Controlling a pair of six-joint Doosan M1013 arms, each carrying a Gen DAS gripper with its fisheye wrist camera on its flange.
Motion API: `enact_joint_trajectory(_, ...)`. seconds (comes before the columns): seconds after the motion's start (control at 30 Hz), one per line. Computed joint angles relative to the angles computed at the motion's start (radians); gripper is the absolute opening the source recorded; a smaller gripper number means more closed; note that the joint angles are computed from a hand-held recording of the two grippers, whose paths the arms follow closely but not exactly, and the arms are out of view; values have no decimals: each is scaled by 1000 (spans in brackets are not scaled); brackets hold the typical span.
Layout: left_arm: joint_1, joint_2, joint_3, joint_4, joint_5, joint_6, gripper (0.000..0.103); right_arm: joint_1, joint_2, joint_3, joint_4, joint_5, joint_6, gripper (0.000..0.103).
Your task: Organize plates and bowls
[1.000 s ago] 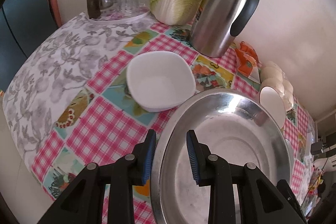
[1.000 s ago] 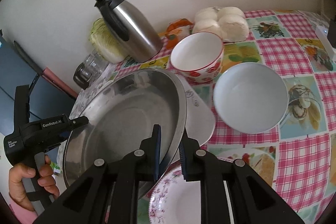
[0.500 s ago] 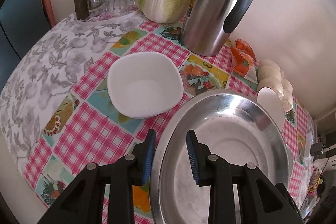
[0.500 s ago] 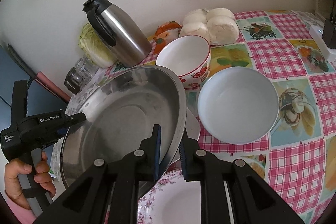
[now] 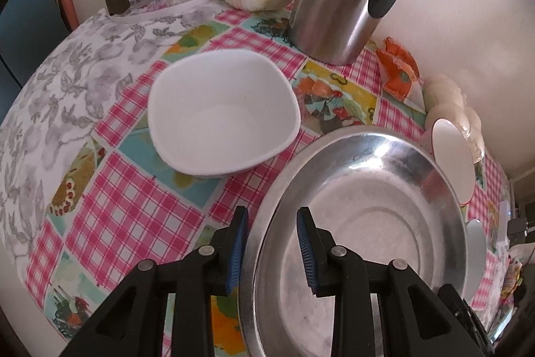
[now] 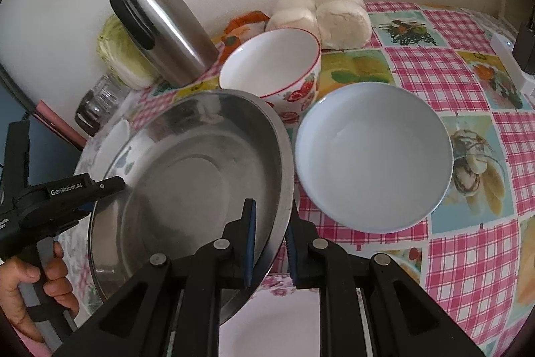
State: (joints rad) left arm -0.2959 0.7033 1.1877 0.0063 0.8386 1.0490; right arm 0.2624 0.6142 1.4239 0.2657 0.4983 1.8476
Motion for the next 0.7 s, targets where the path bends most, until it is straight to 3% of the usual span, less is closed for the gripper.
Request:
enact_joint_trajectory(0.3,11,14,-4,-60,11,42,33,9,20,-26,-81,34,64,19)
enact_joint_trajectory(0.47,15,18,-6,-91,3,68,37,10,20,-25,-120,26,118,27)
enact_joint_trajectory(0.7,17,35,-25,-120,25,96,41,15,17,-25,-141,16,126,27)
